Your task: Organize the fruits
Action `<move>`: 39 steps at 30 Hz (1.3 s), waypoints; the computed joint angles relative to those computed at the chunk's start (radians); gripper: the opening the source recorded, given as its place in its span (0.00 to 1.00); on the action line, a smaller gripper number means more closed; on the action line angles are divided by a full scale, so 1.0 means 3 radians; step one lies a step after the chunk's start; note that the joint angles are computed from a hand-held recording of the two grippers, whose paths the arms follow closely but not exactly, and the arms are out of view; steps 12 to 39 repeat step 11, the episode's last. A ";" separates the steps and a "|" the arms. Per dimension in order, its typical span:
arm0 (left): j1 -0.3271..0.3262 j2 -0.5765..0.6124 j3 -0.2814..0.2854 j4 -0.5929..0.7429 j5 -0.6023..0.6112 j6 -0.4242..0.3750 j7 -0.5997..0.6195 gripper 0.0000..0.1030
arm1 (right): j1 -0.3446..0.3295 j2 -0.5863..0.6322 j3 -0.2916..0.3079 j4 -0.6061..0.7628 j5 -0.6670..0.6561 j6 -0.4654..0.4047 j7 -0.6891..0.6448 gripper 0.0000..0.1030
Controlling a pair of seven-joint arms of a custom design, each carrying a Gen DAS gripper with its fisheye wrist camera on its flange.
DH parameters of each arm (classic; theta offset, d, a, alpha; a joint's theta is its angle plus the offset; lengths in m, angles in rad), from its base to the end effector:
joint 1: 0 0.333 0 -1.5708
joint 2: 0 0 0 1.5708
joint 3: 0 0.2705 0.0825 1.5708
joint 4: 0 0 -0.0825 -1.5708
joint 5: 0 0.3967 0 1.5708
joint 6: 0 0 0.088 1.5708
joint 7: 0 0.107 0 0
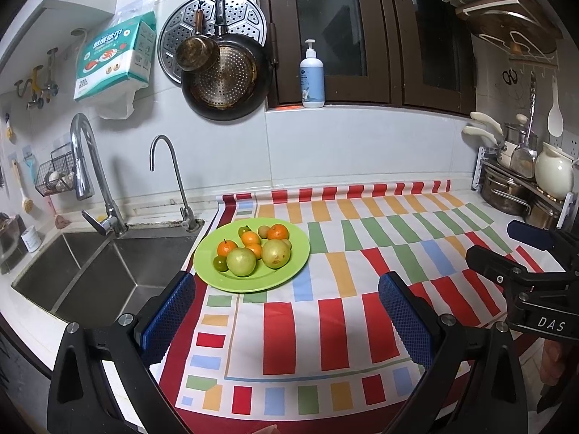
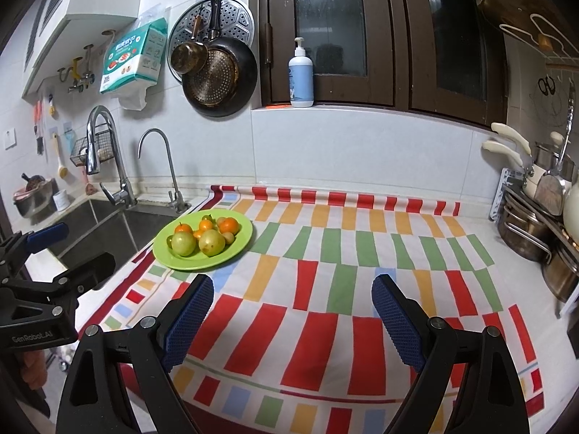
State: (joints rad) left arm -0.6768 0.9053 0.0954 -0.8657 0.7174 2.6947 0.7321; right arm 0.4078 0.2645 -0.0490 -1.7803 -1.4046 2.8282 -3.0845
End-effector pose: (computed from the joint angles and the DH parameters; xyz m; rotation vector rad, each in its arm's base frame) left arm 0.6395 -0.4906 0.4347 -1.3100 1.8219 -1.0234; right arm 0.5991 0.2804 0.4130 -1.5248 1.5911 -0.9090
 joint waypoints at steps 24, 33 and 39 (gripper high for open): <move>0.0016 -0.0013 -0.0016 -0.0024 -0.0027 -0.0011 0.0020 1.00 | 0.0000 0.0009 -0.0003 0.0002 0.0016 0.0012 -0.0018 0.87; 0.0016 -0.0013 -0.0016 -0.0024 -0.0027 -0.0011 0.0020 1.00 | 0.0000 0.0009 -0.0003 0.0002 0.0016 0.0012 -0.0018 0.87; 0.0016 -0.0013 -0.0016 -0.0024 -0.0027 -0.0011 0.0020 1.00 | 0.0000 0.0009 -0.0003 0.0002 0.0016 0.0012 -0.0018 0.87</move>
